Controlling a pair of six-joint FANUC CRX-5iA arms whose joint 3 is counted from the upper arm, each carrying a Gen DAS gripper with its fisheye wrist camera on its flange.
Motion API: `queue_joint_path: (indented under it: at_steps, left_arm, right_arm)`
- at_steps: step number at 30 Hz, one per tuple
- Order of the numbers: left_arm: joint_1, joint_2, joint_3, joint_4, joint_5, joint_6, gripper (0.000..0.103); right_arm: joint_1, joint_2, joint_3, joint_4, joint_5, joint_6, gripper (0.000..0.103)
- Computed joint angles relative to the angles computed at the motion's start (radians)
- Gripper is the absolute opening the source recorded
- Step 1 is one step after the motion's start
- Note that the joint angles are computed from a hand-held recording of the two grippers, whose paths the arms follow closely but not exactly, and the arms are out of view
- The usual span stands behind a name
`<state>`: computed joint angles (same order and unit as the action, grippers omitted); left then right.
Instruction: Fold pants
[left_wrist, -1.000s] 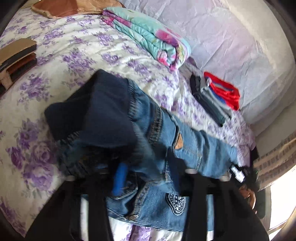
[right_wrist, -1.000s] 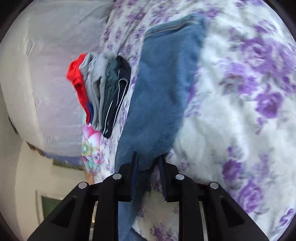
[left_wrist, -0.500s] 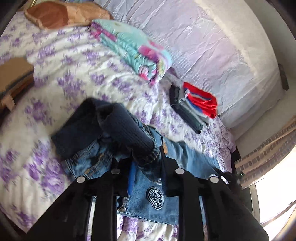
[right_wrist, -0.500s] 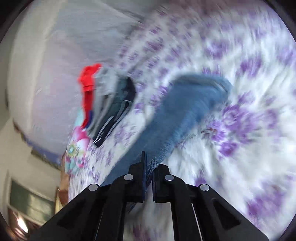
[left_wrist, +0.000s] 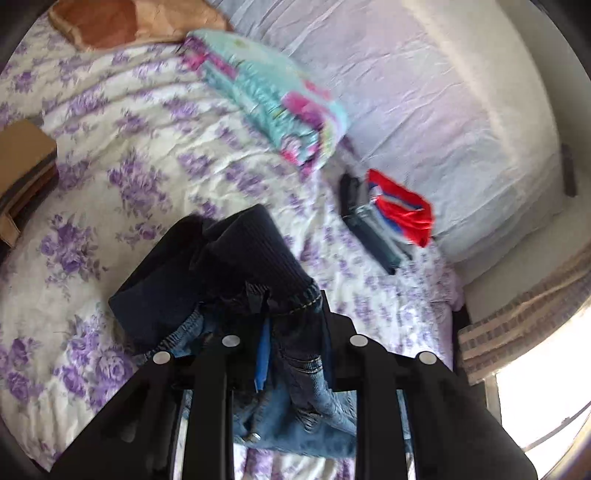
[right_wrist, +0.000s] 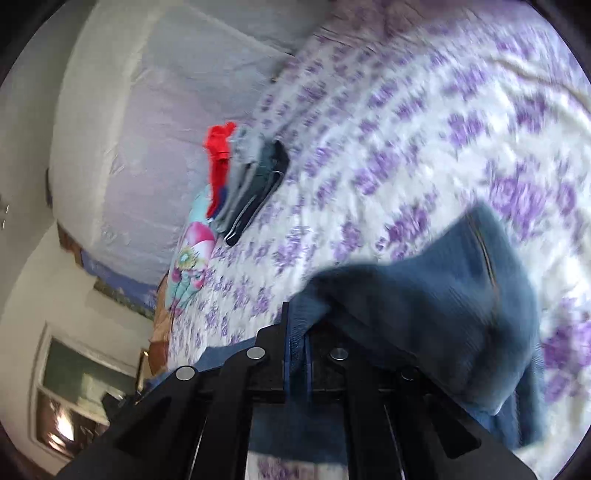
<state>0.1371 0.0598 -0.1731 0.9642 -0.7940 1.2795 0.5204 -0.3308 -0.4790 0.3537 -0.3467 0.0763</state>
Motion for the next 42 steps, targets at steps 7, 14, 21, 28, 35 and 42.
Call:
queue_joint_path:
  at_steps: [7,14,21,28,35,42]
  left_arm:
    - [-0.018,0.111,0.184,-0.023,-0.019,0.035,0.021]
    - [-0.030,0.512,0.718,-0.301,-0.206,0.468,0.054]
    - [-0.030,0.255,0.448,-0.479,-0.062,0.245,0.076]
    - [-0.003,0.297,0.541,-0.577,-0.123,0.330,0.084]
    - [-0.080,0.485,0.808,-0.664,-0.238,0.410,0.084]
    - [-0.102,0.583,0.940,-0.800,-0.319,0.459,0.092]
  right_arm:
    - [-0.094,0.149,0.268,-0.323,-0.040,0.371,0.006]
    - [-0.239,0.482,0.653,-0.369,-0.263,0.418,0.048]
    - [-0.138,0.334,0.367,-0.024,-0.209,0.215,0.062]
    - [-0.219,0.375,0.375,-0.082,-0.176,0.118,0.062]
    - [-0.228,0.482,0.510,-0.124,-0.241,0.249,0.006]
    - [-0.174,0.354,0.362,0.073,-0.252,0.225,0.006]
